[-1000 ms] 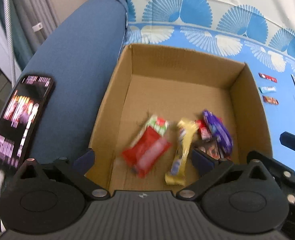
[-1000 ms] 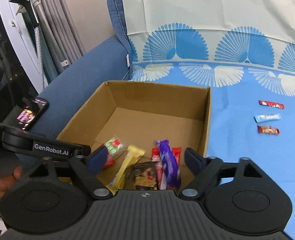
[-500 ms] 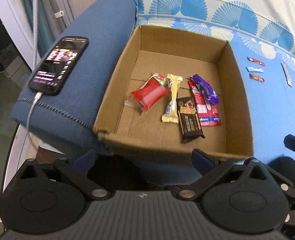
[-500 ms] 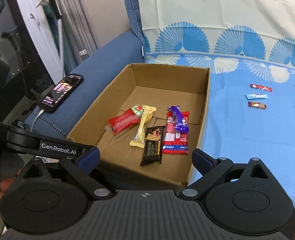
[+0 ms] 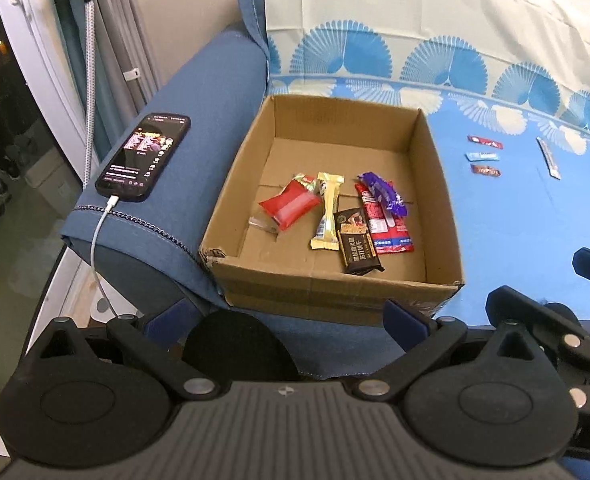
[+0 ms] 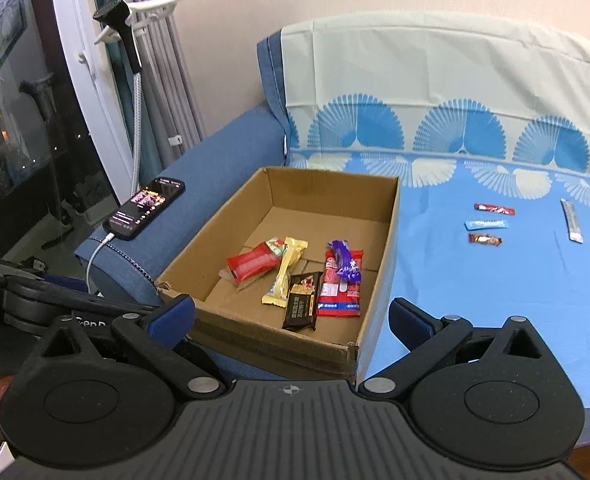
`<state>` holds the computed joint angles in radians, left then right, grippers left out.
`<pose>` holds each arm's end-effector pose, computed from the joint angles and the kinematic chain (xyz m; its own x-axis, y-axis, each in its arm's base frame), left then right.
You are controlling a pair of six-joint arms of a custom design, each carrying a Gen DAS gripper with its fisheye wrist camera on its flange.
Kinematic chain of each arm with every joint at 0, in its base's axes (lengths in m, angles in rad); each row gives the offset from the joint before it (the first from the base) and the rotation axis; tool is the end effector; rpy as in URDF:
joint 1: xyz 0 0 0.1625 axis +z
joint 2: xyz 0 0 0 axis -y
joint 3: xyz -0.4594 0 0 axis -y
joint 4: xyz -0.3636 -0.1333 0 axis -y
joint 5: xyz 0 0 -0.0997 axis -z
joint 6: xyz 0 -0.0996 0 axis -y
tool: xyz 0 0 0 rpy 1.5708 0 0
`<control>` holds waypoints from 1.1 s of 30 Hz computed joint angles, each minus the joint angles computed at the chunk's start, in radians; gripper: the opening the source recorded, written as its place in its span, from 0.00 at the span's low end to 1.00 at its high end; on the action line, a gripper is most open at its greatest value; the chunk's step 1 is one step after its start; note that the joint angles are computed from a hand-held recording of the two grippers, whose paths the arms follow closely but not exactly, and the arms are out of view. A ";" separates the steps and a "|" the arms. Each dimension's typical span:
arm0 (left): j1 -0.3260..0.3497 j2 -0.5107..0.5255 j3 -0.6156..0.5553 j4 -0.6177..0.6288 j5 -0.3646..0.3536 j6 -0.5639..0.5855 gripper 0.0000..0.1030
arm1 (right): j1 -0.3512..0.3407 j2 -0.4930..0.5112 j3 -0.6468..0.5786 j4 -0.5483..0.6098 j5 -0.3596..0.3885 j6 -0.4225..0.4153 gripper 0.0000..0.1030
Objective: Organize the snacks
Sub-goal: 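Withdraw both tools from the box and move toward the remaining snacks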
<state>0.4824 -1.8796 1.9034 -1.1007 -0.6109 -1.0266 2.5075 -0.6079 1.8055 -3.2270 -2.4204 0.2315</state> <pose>-0.1524 -0.3224 0.4939 -0.6270 0.0069 -0.7790 0.4705 0.8003 -0.3716 0.5407 -0.3250 0.0715 -0.8072 -0.2041 0.5539 -0.5519 0.5939 -0.5854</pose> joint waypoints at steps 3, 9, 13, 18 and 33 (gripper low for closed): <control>-0.026 -0.007 0.001 0.021 0.000 -0.019 1.00 | 0.014 -0.003 0.011 -0.023 -0.015 -0.003 0.99; -0.056 -0.019 0.005 0.048 0.007 -0.035 1.00 | 0.027 -0.006 0.023 -0.055 -0.032 -0.008 0.99; -0.063 -0.024 0.004 0.058 0.008 -0.044 1.00 | 0.032 -0.004 0.024 -0.064 -0.038 -0.012 0.99; -0.062 -0.025 0.003 0.059 0.010 -0.041 1.00 | 0.035 -0.002 0.023 -0.066 -0.040 -0.011 0.99; -0.014 0.038 0.009 -0.013 0.003 0.031 1.00 | 0.006 -0.017 0.053 -0.083 -0.020 0.025 0.99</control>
